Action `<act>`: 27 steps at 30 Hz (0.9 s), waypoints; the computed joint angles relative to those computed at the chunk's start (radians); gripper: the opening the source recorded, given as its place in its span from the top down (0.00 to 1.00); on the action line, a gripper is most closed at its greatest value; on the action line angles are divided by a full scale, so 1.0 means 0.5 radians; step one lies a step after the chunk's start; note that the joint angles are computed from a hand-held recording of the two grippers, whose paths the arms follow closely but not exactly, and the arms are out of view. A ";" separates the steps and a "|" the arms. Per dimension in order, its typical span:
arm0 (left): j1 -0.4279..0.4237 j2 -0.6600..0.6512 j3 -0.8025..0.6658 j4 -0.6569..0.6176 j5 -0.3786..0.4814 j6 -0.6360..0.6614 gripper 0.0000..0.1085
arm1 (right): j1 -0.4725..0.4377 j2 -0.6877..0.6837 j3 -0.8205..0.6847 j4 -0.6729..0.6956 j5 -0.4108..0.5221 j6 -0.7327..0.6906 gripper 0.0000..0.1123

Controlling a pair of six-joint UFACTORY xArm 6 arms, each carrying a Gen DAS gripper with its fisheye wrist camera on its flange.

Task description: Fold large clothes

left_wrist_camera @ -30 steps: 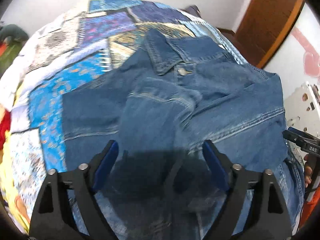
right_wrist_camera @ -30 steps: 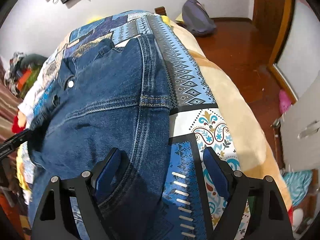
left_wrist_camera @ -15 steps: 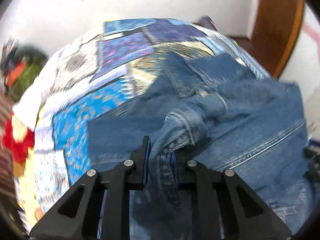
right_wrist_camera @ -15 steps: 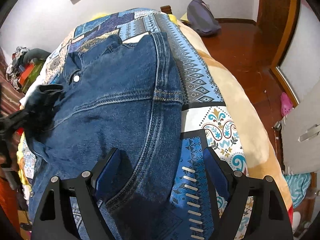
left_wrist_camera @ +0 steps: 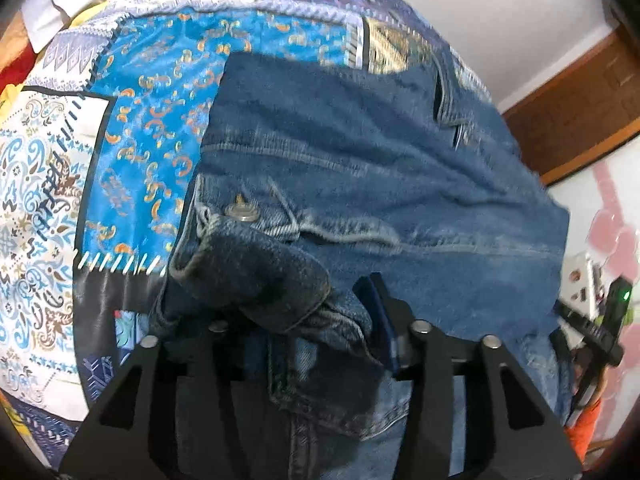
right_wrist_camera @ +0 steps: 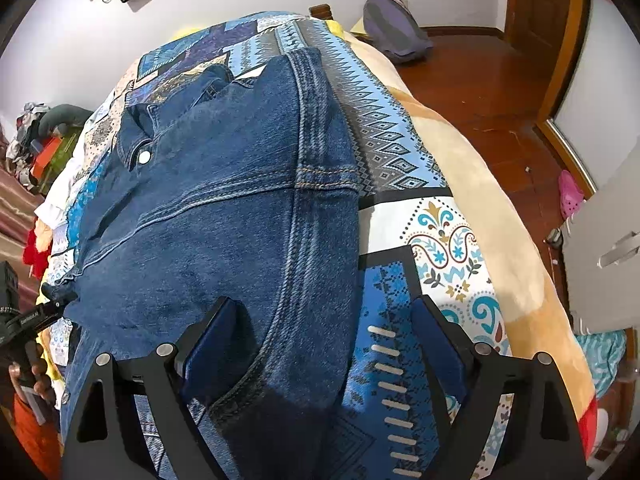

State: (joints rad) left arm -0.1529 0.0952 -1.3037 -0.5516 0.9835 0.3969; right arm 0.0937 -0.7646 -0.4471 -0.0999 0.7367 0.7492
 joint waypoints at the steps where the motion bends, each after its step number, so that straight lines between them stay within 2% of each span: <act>1: -0.013 -0.007 0.001 0.036 -0.044 -0.029 0.47 | 0.009 0.005 -0.007 -0.007 0.006 0.007 0.21; 2: -0.039 -0.004 -0.010 0.117 -0.103 -0.081 0.43 | 0.021 0.015 -0.017 -0.023 0.013 0.021 0.21; 4: -0.093 0.001 -0.021 0.360 -0.210 -0.190 0.43 | 0.043 0.037 -0.044 -0.063 0.028 0.046 0.21; 5: -0.119 0.017 -0.035 0.481 -0.246 -0.255 0.48 | 0.047 0.040 -0.053 -0.078 0.031 0.050 0.21; 6: -0.151 0.020 -0.035 0.603 -0.296 -0.322 0.63 | 0.056 0.045 -0.066 -0.109 0.033 0.067 0.21; 7: -0.153 0.024 -0.037 0.662 -0.327 -0.326 0.68 | 0.056 0.047 -0.075 -0.125 0.035 0.069 0.21; 11: -0.246 -0.066 0.028 0.888 -0.576 -0.353 0.74 | 0.067 0.060 -0.126 -0.241 0.028 0.084 0.21; 16: -0.346 -0.053 -0.189 0.866 -0.702 -0.312 0.74 | 0.005 0.116 -0.194 -0.323 0.007 0.065 0.21; 21: -0.448 -0.038 -0.440 0.599 -0.810 -0.076 0.74 | -0.063 0.224 -0.281 -0.319 -0.039 0.018 0.21; 24: -0.471 -0.041 -0.459 0.530 -0.922 -0.004 0.74 | -0.078 0.302 -0.342 -0.354 -0.082 -0.018 0.21; 27: -0.448 -0.013 -0.426 0.585 -0.977 -0.011 0.73 | -0.094 0.417 -0.396 -0.358 -0.100 -0.067 0.21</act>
State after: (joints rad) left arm -0.3770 0.0886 -1.5169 -0.2592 0.4951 0.3911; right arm 0.0466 -0.5560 -0.6453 -0.2791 0.6865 0.7160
